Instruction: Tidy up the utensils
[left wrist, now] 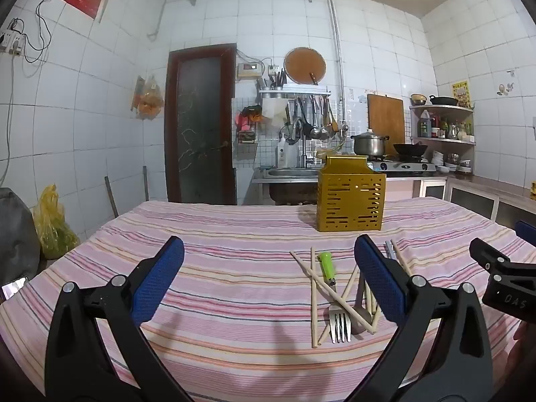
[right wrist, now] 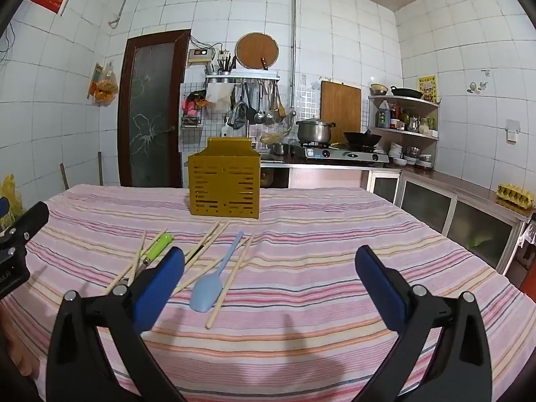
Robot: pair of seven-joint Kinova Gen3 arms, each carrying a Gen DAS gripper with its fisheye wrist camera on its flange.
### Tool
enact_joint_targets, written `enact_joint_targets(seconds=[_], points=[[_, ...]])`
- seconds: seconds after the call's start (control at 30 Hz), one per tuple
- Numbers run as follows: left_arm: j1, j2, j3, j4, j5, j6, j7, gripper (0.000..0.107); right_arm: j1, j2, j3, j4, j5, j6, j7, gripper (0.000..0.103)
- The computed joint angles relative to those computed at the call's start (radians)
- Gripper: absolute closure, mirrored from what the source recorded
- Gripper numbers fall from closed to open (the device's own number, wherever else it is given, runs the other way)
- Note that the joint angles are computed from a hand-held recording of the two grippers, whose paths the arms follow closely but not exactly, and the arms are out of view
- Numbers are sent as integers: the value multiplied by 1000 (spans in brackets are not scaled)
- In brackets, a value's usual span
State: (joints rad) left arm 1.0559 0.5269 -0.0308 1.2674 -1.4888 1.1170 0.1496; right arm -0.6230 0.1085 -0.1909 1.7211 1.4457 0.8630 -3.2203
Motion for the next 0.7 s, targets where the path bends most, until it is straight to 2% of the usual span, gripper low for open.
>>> enact_joint_targets(seconds=[0.07, 0.27, 0.37, 0.7], points=[[1, 0, 0, -1, 1, 1, 0, 9, -2, -1, -1, 15, 34, 1, -36, 4], [0, 0, 1, -4, 10, -1, -5, 9, 3, -2, -11, -11, 15, 10, -8, 4], [3, -1, 0, -4, 11, 2, -5, 9, 1, -28, -5, 39, 52, 4, -70, 4], [-1, -2, -1, -6, 19, -5, -8, 9, 10, -26, -19, 36, 55, 10, -74, 4]])
